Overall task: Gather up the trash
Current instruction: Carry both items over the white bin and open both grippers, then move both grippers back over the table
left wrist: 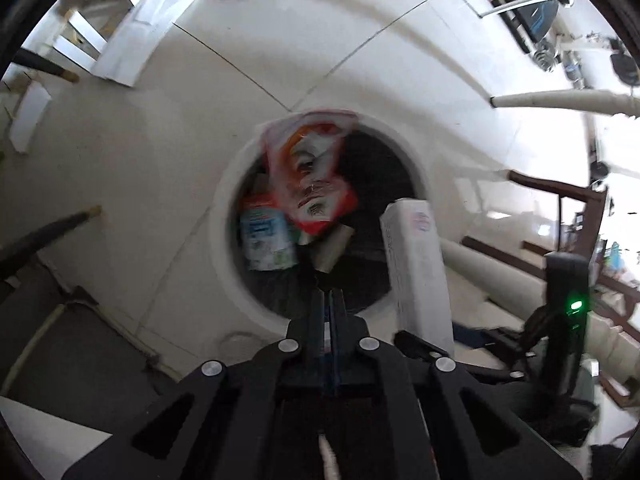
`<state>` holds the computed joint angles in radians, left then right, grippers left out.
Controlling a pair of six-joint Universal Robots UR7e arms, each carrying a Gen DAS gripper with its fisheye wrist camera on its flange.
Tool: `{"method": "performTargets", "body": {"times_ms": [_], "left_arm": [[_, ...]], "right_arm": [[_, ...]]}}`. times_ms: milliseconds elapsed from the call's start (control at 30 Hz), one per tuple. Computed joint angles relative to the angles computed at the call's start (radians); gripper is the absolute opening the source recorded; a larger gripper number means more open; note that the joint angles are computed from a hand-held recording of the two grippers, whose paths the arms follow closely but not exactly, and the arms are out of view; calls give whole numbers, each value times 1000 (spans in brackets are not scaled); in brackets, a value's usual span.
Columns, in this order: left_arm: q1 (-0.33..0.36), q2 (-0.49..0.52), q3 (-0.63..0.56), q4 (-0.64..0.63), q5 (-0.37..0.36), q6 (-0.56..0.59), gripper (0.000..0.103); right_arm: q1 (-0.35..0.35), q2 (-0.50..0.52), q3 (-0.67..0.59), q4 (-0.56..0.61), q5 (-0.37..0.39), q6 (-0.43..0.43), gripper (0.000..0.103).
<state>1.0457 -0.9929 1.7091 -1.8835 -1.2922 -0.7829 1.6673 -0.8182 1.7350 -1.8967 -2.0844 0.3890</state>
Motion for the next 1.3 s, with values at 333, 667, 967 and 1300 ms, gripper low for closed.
{"method": "performTargets", "body": {"times_ms": [333,667,967,1300], "left_arm": [[-98,-128,87,73,158,-76,103],[-200,-255,112,253,204,-236,103],[-319,-344,38,478,195,-370,103],[-510,-284,-309,902,356,-576,103]], "right_arm": [[81,-30,21,-15,-95,74,103],[206,-136,59,21,-108,134,103],[322,-234,27,149,-58,264,103],[484,-251,-244,399,64,308,103]]}}
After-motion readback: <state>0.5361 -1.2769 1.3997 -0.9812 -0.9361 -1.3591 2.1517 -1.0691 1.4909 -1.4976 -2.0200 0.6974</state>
